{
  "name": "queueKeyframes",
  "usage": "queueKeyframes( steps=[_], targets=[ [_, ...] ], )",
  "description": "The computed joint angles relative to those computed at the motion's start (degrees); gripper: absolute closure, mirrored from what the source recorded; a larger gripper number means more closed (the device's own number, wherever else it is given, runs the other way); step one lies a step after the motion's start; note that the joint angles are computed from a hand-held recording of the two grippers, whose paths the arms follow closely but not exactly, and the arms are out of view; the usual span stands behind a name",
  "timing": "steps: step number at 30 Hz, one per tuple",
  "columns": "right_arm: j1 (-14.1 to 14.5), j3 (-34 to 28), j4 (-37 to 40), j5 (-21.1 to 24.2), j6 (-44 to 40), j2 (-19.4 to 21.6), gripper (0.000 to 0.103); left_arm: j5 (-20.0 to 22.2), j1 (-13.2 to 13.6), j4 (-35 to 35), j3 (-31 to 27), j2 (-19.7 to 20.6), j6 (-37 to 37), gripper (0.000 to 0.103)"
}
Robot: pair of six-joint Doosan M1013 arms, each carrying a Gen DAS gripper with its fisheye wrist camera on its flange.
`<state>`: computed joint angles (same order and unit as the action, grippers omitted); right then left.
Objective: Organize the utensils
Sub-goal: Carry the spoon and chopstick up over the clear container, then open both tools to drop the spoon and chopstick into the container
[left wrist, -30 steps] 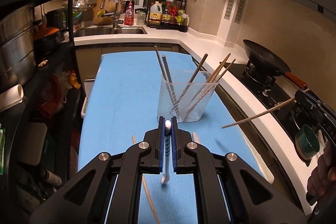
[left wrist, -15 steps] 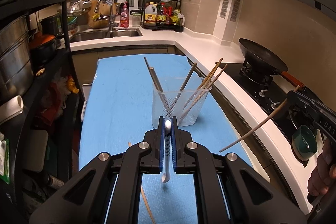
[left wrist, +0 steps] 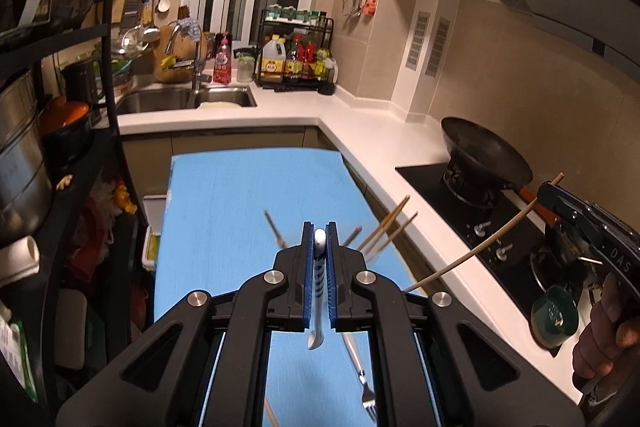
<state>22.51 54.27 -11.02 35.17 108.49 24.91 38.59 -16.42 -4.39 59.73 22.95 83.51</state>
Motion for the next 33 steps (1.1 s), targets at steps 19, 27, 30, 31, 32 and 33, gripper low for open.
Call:
queueKeyframes(
  steps=[19,27,30,31,32,33],
  targets=[
    [-1.52,-11.57,7.01,0.86,-7.03,10.83,0.098,4.57,0.35,-1.77,-18.4,14.21,2.92,0.097],
    [-1.9,-13.72,12.08,3.93,-10.25,14.01,0.098,6.54,0.55,-2.19,-19.42,16.58,3.76,0.097],
    [-2.0,-14.09,14.21,5.12,-11.11,14.66,0.097,7.71,0.5,-1.5,-20.15,17.4,3.54,0.097],
    [-1.99,-14.25,14.75,5.75,-11.55,14.82,0.096,8.12,0.5,-1.9,-20.3,17.6,4.06,0.097],
    [-1.9,-14.69,14.61,6.91,-11.71,15.05,0.095,9.31,0.56,-2.83,-20.92,17.98,4.88,0.097],
    [-1.85,-15.37,14.66,8.59,-12.33,15.31,0.089,11.23,0.65,-3.69,-22.01,18.52,5.35,0.097]
  ],
)
